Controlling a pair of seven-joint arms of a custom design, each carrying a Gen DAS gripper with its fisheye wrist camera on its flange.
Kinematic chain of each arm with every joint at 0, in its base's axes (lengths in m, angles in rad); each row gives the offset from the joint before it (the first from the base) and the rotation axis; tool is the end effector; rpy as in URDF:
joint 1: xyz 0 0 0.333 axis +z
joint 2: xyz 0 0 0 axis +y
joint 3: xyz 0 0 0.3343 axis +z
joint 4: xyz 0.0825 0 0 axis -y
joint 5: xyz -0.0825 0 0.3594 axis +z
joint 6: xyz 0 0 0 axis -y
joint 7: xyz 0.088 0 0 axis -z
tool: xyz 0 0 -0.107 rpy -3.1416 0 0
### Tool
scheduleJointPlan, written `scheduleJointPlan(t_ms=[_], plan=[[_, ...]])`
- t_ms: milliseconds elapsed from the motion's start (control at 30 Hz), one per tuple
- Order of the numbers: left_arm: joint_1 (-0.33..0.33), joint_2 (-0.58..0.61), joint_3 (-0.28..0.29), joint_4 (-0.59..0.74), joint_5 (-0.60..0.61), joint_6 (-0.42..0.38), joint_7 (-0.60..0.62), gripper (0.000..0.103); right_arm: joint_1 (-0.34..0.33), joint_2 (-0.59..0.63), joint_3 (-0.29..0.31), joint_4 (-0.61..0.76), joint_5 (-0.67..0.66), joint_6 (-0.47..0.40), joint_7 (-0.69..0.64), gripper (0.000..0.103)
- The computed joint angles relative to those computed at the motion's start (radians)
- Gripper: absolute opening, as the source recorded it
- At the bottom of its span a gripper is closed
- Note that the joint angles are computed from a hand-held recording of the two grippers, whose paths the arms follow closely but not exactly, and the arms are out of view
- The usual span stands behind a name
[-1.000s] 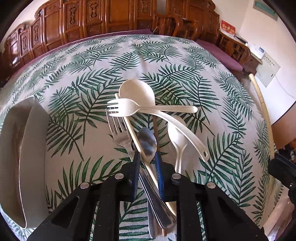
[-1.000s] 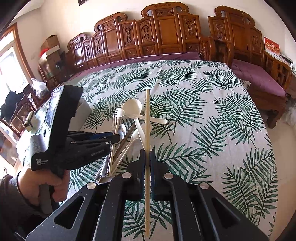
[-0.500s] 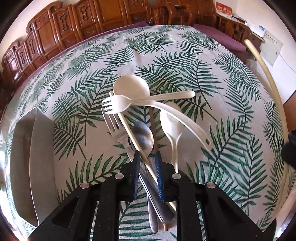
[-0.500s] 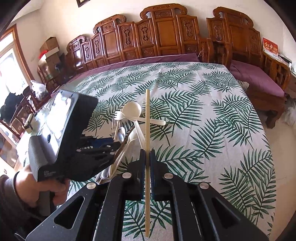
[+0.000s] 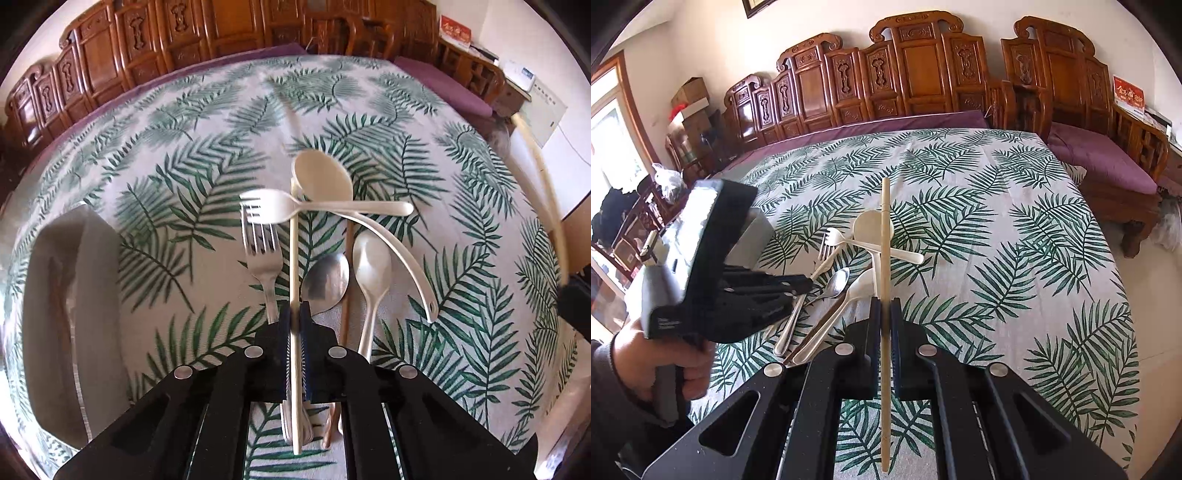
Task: Organize utensils
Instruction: 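Grasp a wooden chopstick with the left tool while the right tool holds its chopstick, then carry the chopstick into the grey tray and open the left tool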
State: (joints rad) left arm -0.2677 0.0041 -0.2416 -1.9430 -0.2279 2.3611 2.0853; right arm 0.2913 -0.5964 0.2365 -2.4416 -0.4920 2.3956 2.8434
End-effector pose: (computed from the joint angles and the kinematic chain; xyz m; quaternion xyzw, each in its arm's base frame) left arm 0.4982 -0.2813 0.5494 -0.3230 0.9192 -0.2116 0.0775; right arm 0.3246 0.2062 0.5870 -0.4864 0.7936 -0.2433 0.2727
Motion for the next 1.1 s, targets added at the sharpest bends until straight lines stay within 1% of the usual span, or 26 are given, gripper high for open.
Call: scheduleJointPlan(t_ms=[167,300,467,667,867,1100], plan=[[0.012,-0.039,0.012,-0.012,-0.07,-0.022,0.068,0.004,0.003,0.009,0.004,0.007,0.0,-0.007,-0.008,0.006],[0.027,-0.066,0.027,-0.022,-0.119,-0.059,0.119,0.004,0.01,0.028,0.007,0.017,0.002,-0.013,-0.015,0.006],[0.048,-0.111,0.051,-0.047,-0.178,-0.082,0.193,0.004,0.02,0.072,0.015,0.05,-0.004,-0.019,-0.016,0.006],[0.072,-0.138,0.074,-0.043,-0.232,-0.107,0.261,0.004,0.034,0.136,0.026,0.11,-0.024,-0.016,-0.007,0.006],[0.099,-0.135,0.093,-0.007,-0.275,-0.125,0.311,0.004,0.048,0.208,0.033,0.185,-0.054,-0.014,0.016,0.006],[0.148,-0.071,0.117,0.091,-0.323,-0.163,0.365,0.004,0.063,0.305,0.023,0.284,-0.1,0.004,0.03,0.006]])
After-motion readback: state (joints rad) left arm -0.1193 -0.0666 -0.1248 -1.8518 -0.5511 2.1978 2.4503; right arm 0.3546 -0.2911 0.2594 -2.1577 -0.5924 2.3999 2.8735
